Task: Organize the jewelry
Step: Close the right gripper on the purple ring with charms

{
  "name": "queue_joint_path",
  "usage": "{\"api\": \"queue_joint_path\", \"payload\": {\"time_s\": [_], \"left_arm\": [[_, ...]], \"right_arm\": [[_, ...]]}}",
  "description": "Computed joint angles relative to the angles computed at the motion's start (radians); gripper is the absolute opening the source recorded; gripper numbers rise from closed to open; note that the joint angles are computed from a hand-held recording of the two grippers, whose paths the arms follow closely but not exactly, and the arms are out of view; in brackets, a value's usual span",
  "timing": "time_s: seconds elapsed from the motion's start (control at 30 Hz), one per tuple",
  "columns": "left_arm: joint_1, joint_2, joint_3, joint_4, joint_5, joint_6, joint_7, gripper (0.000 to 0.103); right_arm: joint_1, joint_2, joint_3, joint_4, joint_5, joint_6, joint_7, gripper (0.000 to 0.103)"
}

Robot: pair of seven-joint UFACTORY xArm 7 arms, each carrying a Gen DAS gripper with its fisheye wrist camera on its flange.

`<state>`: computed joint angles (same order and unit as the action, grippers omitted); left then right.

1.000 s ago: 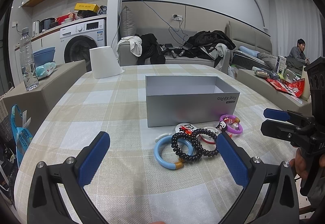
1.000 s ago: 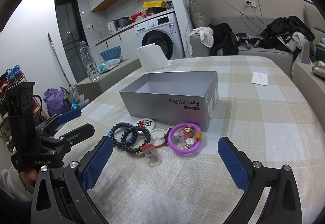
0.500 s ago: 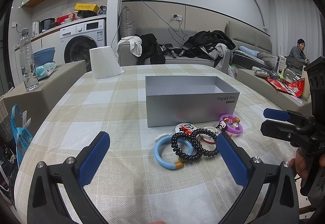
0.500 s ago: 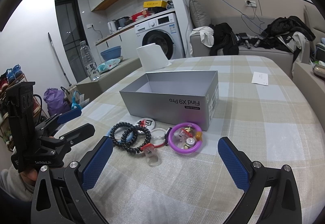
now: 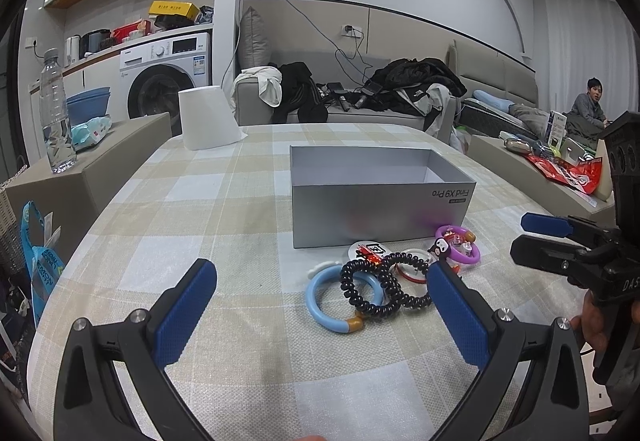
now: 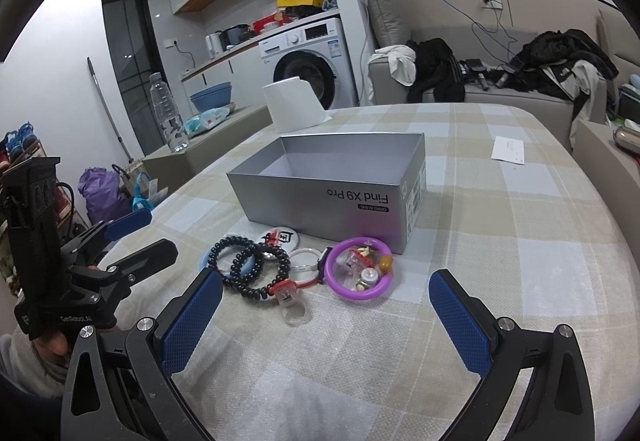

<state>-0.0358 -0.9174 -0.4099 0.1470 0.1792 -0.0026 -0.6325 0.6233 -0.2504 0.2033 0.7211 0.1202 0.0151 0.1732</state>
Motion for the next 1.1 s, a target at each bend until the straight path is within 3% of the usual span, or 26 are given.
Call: {"api": "queue_joint_path", "payload": {"time_s": [0.13, 0.23, 0.3, 0.43, 0.73, 0.87, 0.97, 1.1], "left_arm": [[-0.019, 0.019, 0.033, 0.02, -0.004, 0.036, 0.015, 0.102], [-0.047, 0.032, 0.062, 0.033, -0.005, 0.064, 0.033, 0.102], [-0.066, 0.036, 0.079, 0.036, -0.009, 0.068, 0.043, 0.102], [-0.081, 0.06, 0.095, 0.058, -0.01, 0.11, 0.065, 0.102], [-0.143, 0.132, 0.167, 0.103, -0.024, 0.141, 0.155, 0.101], [-0.167, 0.133, 0.181, 0.103, -0.035, 0.149, 0.196, 0.095], [-0.214, 0.132, 0.231, 0.088, -0.063, 0.14, 0.233, 0.095], [-0.21, 0.122, 0.222, 0.083, -0.082, 0.136, 0.244, 0.095]], "right_arm": [[-0.071, -0.009, 0.045, 0.019, -0.036, 0.039, 0.066, 0.103], [-0.013, 0.006, -0.013, 0.053, 0.02, 0.119, 0.016, 0.103], [-0.087, 0.015, 0.047, 0.076, -0.047, 0.174, 0.081, 0.103], [-0.05, 0.046, 0.003, 0.114, 0.035, 0.247, 0.003, 0.083], [-0.119, 0.143, 0.06, 0.241, -0.09, 0.39, 0.06, 0.069], [-0.12, 0.177, 0.075, 0.274, -0.179, 0.421, 0.104, 0.065], [-0.117, 0.184, 0.077, 0.281, -0.23, 0.429, 0.123, 0.065], [-0.116, 0.186, 0.074, 0.28, -0.275, 0.425, 0.14, 0.061]]}}
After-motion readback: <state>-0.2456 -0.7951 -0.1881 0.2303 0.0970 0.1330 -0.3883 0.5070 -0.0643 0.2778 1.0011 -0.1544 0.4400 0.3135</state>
